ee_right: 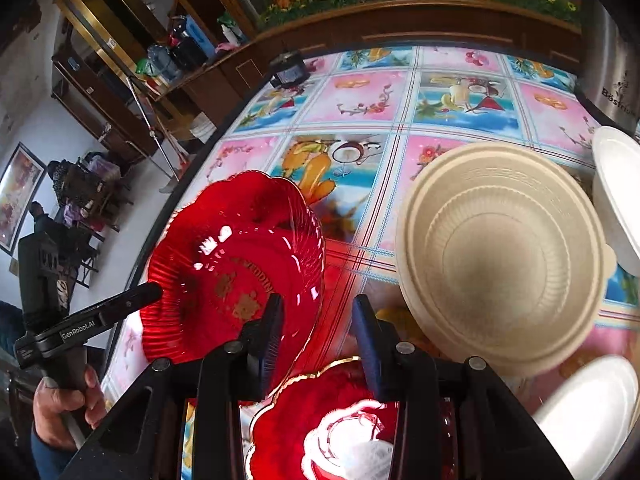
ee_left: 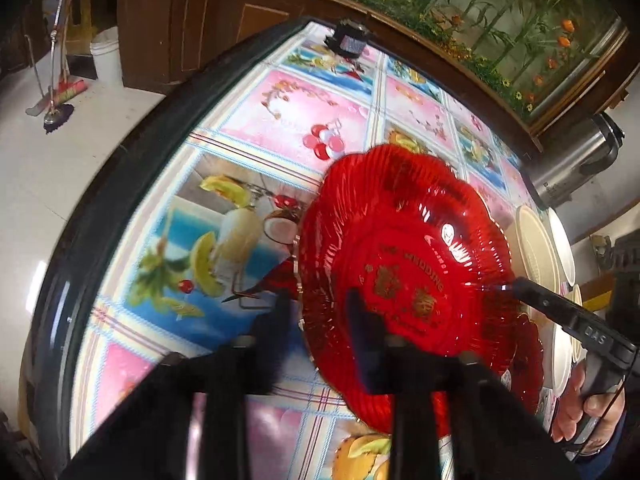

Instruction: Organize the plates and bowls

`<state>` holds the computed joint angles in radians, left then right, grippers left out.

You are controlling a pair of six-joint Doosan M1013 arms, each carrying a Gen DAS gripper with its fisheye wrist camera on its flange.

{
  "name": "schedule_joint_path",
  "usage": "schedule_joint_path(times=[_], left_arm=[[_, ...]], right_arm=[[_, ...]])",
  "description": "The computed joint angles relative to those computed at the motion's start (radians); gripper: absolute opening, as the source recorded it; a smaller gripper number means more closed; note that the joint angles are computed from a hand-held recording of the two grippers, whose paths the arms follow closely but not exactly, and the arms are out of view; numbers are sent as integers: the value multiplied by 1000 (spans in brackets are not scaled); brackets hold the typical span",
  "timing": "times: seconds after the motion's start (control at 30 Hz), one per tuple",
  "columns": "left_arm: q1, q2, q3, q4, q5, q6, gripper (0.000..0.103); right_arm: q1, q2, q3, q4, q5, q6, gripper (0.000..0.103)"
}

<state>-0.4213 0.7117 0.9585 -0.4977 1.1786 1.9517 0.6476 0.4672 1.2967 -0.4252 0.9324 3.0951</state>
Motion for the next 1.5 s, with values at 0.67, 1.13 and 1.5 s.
schedule_joint_path(times=[0.67,1.13,1.5], left_arm=[[72,-179,278,-63,-182,146,19],[118,-248,424,-117,-263,205,50],[134,-388,595,-294,-401,390,73]], right_arm=[[71,12,-8,6,-116,8,9],[118,52,-50,28,-127,-46,14],[172,-56,100,-162,-94,180,15]])
